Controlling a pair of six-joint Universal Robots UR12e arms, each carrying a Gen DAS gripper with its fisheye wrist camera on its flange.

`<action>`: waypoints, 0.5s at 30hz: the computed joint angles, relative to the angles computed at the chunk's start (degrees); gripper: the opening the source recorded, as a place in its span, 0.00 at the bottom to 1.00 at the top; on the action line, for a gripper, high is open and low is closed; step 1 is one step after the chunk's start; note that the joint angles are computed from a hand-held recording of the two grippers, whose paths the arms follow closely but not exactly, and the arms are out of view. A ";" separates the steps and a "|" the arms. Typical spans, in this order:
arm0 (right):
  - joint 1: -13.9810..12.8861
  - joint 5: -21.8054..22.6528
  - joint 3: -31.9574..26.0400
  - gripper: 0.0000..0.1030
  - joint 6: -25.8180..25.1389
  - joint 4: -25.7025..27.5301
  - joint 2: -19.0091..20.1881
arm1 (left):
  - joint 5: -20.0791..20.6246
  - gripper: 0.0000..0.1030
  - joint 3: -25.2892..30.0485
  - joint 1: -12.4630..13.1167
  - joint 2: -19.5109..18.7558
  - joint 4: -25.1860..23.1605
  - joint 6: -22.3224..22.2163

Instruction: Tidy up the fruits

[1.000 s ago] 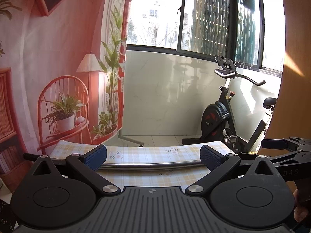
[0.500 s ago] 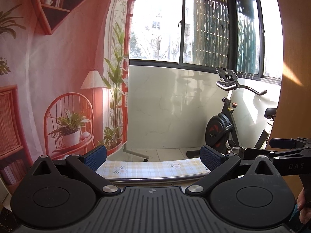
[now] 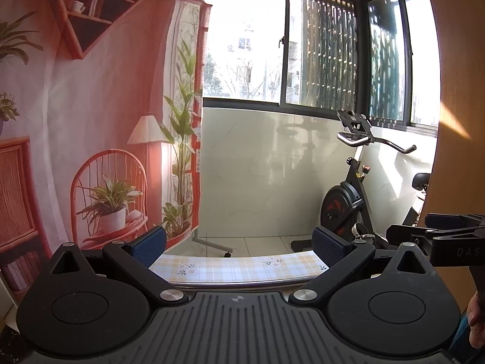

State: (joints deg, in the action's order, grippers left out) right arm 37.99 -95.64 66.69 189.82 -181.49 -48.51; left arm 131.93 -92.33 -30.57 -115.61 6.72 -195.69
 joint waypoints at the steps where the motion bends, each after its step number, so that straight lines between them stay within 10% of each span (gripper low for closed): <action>1: -0.01 0.01 0.03 1.00 0.01 -0.09 -0.02 | -0.04 1.00 0.01 0.01 -0.02 0.08 0.09; 15: 0.07 -0.40 0.50 1.00 0.35 -0.74 -0.32 | -0.05 1.00 -0.02 -0.09 0.00 0.69 0.62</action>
State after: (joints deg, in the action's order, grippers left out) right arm 38.06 -96.04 67.18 190.17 -182.23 -48.83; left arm 131.88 -92.35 -30.66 -115.62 7.41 -195.07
